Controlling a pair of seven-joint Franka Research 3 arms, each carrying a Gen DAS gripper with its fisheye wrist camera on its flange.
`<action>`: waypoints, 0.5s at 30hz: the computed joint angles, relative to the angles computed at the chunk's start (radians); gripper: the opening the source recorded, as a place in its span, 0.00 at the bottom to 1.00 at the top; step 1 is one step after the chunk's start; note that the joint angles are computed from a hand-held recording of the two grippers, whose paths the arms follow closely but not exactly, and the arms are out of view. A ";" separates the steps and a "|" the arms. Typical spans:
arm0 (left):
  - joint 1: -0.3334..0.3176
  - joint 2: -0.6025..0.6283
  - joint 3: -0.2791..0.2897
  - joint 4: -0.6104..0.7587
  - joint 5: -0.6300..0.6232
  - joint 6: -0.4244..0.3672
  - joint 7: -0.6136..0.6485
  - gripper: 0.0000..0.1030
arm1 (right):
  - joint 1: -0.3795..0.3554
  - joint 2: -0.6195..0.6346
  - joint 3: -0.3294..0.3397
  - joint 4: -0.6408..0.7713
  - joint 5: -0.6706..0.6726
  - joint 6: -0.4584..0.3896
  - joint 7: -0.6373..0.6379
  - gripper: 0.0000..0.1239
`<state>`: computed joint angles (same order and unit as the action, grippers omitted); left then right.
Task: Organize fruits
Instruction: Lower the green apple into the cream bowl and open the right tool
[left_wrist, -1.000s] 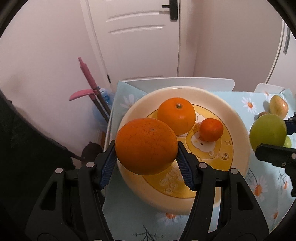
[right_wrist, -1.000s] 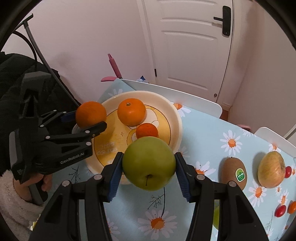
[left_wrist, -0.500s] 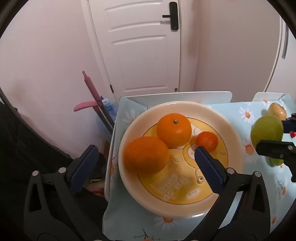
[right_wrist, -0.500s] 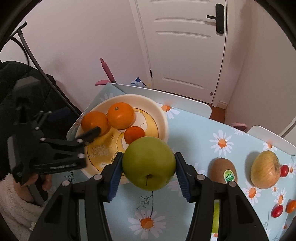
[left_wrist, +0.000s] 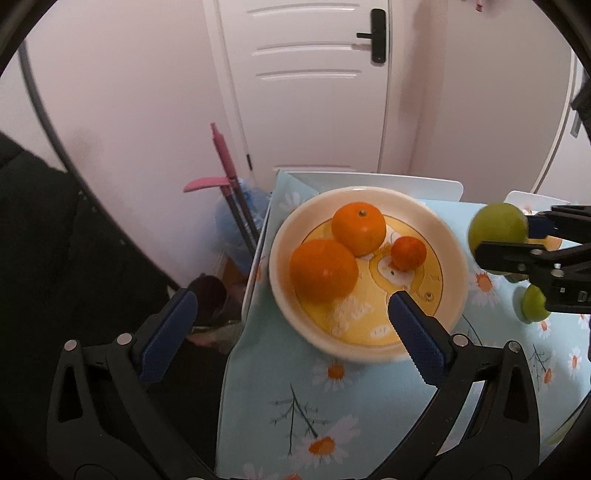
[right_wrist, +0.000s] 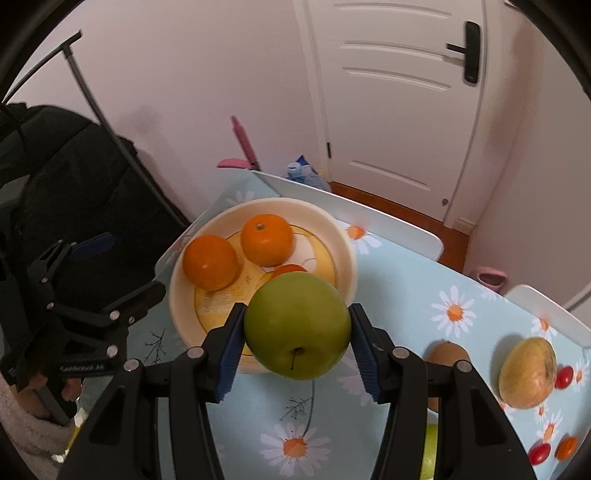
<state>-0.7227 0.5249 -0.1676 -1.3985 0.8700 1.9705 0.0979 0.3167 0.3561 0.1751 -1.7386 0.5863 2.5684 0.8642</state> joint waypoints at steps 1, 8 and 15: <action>-0.004 -0.001 -0.001 0.000 -0.002 -0.007 -0.006 1.00 | 0.000 0.003 0.004 0.004 0.000 -0.006 -0.009 0.41; -0.026 -0.016 -0.011 -0.014 -0.010 -0.061 -0.066 1.00 | 0.010 0.034 0.018 0.038 0.002 -0.061 -0.057 0.41; -0.030 -0.037 -0.027 -0.056 -0.017 -0.089 -0.134 1.00 | 0.028 0.084 0.021 0.074 -0.020 -0.088 -0.080 0.41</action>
